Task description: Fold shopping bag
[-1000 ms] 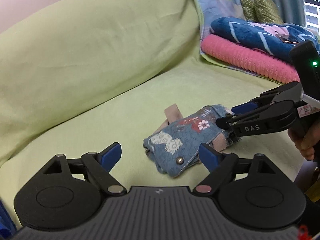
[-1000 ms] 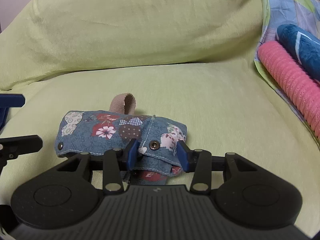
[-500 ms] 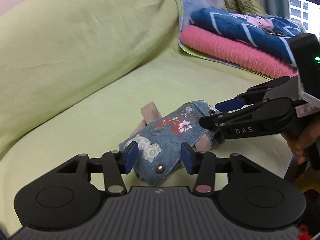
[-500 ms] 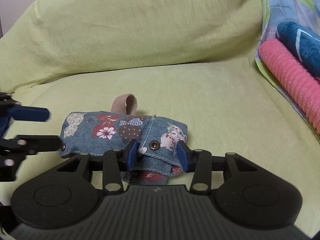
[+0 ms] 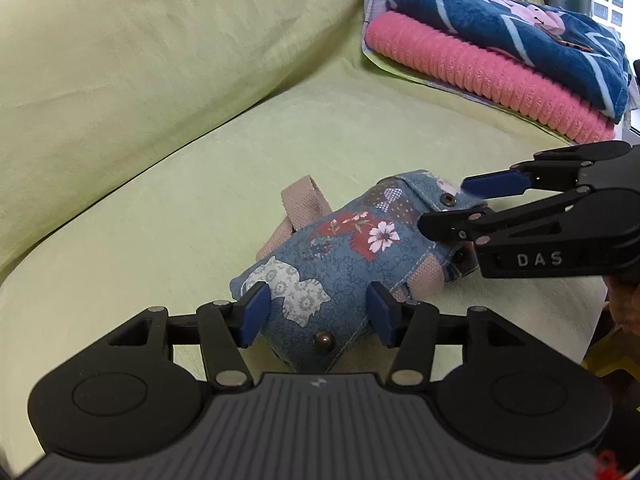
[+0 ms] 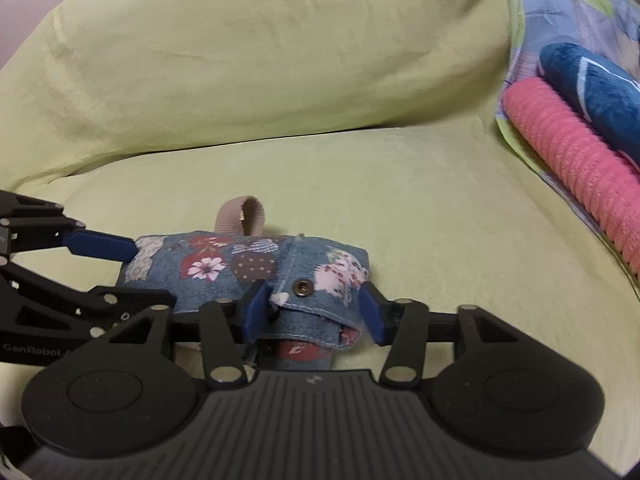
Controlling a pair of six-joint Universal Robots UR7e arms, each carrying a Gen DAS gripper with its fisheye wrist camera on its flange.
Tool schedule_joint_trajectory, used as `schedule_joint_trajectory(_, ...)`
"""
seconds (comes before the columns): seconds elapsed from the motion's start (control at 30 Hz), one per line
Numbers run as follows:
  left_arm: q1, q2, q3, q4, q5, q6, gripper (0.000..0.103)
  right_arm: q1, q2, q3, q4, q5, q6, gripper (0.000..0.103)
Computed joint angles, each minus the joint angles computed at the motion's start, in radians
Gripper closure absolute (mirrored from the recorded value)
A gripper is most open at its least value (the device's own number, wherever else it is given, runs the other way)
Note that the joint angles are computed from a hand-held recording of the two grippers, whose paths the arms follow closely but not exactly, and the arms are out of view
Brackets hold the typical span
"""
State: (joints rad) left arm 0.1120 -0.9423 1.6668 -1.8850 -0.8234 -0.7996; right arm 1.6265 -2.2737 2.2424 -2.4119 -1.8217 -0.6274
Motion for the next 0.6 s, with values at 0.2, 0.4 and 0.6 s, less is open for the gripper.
schedule_joint_trajectory(0.2,-0.004,0.009,-0.015,0.027,0.005,-0.005,0.046,-0.057,-0.006,-0.035,0.088,0.059,0.071,0.050)
schedule_joint_trajectory(0.4,-0.009,0.011,-0.029,0.024,0.019,-0.010,0.062,-0.049,0.000,-0.038,0.093,0.048,0.062,0.051)
schedule_joint_trajectory(0.6,0.006,0.009,-0.033,-0.040,0.016,0.015,0.083,-0.047,-0.002,-0.032,0.088,0.043,0.055,0.051)
